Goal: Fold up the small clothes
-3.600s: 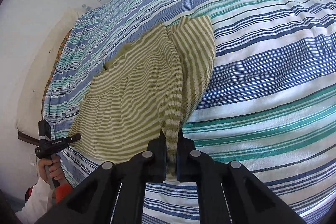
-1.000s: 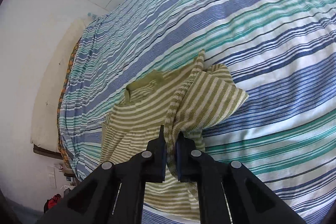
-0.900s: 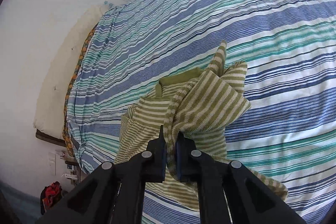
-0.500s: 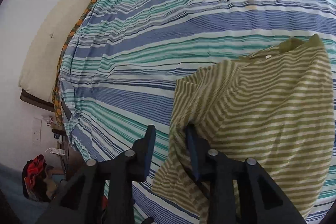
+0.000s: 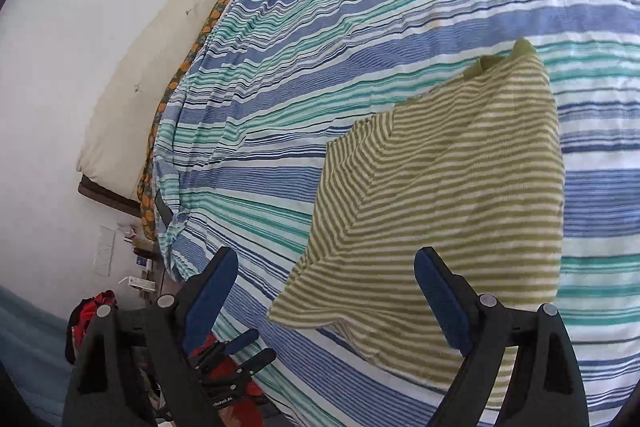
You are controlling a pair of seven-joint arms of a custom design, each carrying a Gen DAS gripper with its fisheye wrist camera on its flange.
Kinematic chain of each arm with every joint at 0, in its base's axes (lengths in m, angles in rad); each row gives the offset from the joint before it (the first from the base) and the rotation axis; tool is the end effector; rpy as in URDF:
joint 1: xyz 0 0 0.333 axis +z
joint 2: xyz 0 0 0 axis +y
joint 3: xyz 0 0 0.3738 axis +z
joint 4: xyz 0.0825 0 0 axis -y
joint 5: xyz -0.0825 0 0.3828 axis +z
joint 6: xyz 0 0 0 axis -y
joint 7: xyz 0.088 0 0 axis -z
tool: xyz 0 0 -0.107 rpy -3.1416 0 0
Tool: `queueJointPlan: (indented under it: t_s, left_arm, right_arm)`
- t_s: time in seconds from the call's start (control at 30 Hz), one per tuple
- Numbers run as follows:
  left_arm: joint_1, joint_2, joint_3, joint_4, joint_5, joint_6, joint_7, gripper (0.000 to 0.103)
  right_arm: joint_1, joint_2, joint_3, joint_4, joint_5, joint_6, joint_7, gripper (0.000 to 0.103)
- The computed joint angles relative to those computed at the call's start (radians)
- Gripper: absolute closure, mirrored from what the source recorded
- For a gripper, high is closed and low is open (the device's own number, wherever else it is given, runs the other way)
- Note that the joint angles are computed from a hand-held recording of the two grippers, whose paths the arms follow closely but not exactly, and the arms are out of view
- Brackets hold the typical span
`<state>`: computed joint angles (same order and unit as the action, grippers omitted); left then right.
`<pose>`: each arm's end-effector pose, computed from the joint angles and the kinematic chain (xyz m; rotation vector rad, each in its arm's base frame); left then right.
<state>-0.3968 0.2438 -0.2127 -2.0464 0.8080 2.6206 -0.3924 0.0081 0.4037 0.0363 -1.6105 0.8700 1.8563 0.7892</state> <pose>0.5078 -0.3653 0.4117 -2.5568 1.1496 -0.7295 0.6828 0.0861 0.4611 -2.0445 1.2211 0.5938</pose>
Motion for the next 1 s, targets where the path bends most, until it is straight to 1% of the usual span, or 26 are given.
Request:
queueJointPlan:
  t_s: [0.03, 0.1, 0.13, 0.17, 0.23, 0.27, 0.3, 0.33, 0.37, 0.4, 0.43, 0.5, 0.53, 0.57, 0.6, 0.7, 0.73, 0.77, 0.83, 0.87, 0.9, 0.93, 0.97, 1.0]
  left_arm:
    - [0.002, -0.001, 0.000, 0.002, -0.005, 0.005, -0.005, 0.033]
    - [0.005, -0.021, 0.007, -0.014, -0.001, 0.022, -0.038, 0.033]
    - [0.004, -0.031, 0.013, -0.020, 0.017, 0.036, -0.070, 0.033]
    - [0.006, -0.042, 0.021, -0.028, 0.043, 0.060, -0.111, 0.033]
    - [0.018, -0.044, 0.035, -0.024, 0.102, 0.136, -0.168, 0.033]
    - [0.032, -0.032, 0.035, -0.010, 0.111, 0.186, -0.152, 0.033]
    - [0.048, -0.009, 0.027, 0.019, 0.094, 0.223, -0.098, 0.033]
    - [0.066, 0.018, 0.012, 0.053, 0.056, 0.245, -0.016, 0.034]
    - [0.090, 0.051, -0.016, 0.095, -0.012, 0.250, 0.098, 0.037]
    - [0.112, 0.085, -0.045, 0.139, -0.080, 0.237, 0.205, 0.040]
    - [0.132, 0.120, -0.077, 0.189, -0.151, 0.200, 0.304, 0.049]
    - [0.160, 0.184, -0.123, 0.280, -0.267, 0.112, 0.455, 0.066]
    - [0.174, 0.215, -0.142, 0.315, -0.320, 0.088, 0.517, 0.096]
    - [0.181, 0.234, -0.153, 0.337, -0.363, 0.069, 0.557, 0.101]
    - [0.160, 0.236, -0.129, 0.350, -0.361, 0.055, 0.551, 0.101]
    - [0.078, 0.187, -0.025, 0.331, -0.298, 0.029, 0.501, 0.101]
    - [0.076, 0.179, -0.014, 0.316, -0.307, 0.021, 0.493, 0.101]
    - [0.087, 0.180, -0.020, 0.305, -0.337, -0.001, 0.508, 0.101]
    - [0.109, 0.200, -0.045, 0.308, -0.398, -0.063, 0.583, 0.101]
    - [0.117, 0.213, -0.059, 0.315, -0.424, -0.078, 0.627, 0.100]
    - [0.114, 0.217, -0.061, 0.322, -0.436, -0.096, 0.650, 0.099]
    - [0.105, 0.215, -0.055, 0.330, -0.439, -0.112, 0.656, 0.095]
    - [0.103, 0.205, -0.053, 0.326, -0.447, -0.110, 0.660, 0.090]
    - [0.101, 0.185, -0.048, 0.312, -0.449, -0.102, 0.655, 0.087]
  right_arm:
    - [0.001, 0.005, 0.005, -0.031, -0.008, -0.025, -0.015, 0.014]
    - [0.021, -0.012, 0.013, -0.114, -0.033, -0.022, -0.082, 0.014]
    - [0.041, -0.035, 0.013, -0.161, -0.056, 0.007, -0.126, 0.014]
    - [0.061, -0.073, 0.013, -0.219, -0.080, 0.061, -0.187, 0.014]
    - [0.083, -0.181, 0.014, -0.358, -0.077, 0.199, -0.373, 0.014]
    - [0.087, -0.231, 0.010, -0.414, -0.064, 0.252, -0.449, 0.014]
    - [0.087, -0.278, 0.003, -0.464, -0.046, 0.288, -0.519, 0.014]
    - [0.085, -0.313, -0.007, -0.500, -0.033, 0.309, -0.568, 0.014]
    - [0.081, -0.342, -0.021, -0.531, -0.026, 0.326, -0.602, 0.013]
    - [0.075, -0.364, -0.034, -0.553, -0.024, 0.339, -0.621, 0.013]
    - [0.069, -0.380, -0.047, -0.570, -0.024, 0.349, -0.629, 0.013]
    - [0.052, -0.395, -0.071, -0.590, -0.016, 0.356, -0.627, 0.013]
    - [0.044, -0.397, -0.080, -0.595, -0.013, 0.357, -0.615, 0.013]
    - [0.036, -0.398, -0.088, -0.601, -0.006, 0.363, -0.605, 0.013]
    - [0.028, -0.398, -0.094, -0.606, 0.004, 0.369, -0.597, 0.013]
    - [0.008, -0.397, -0.105, -0.618, 0.042, 0.413, -0.579, 0.013]
    - [0.003, -0.399, -0.108, -0.621, 0.065, 0.432, -0.587, 0.013]
    - [-0.001, -0.399, -0.109, -0.618, 0.089, 0.443, -0.593, 0.013]
    - [-0.008, -0.385, -0.111, -0.597, 0.111, 0.444, -0.587, 0.013]
    - [-0.010, -0.370, -0.110, -0.577, 0.103, 0.440, -0.570, 0.013]
    - [-0.009, -0.356, -0.106, -0.558, 0.087, 0.439, -0.549, 0.013]
    - [-0.008, -0.343, -0.102, -0.538, 0.076, 0.443, -0.534, 0.013]
    - [-0.007, -0.332, -0.098, -0.519, 0.071, 0.448, -0.525, 0.013]
    - [-0.006, -0.317, -0.094, -0.490, 0.070, 0.446, -0.517, 0.013]
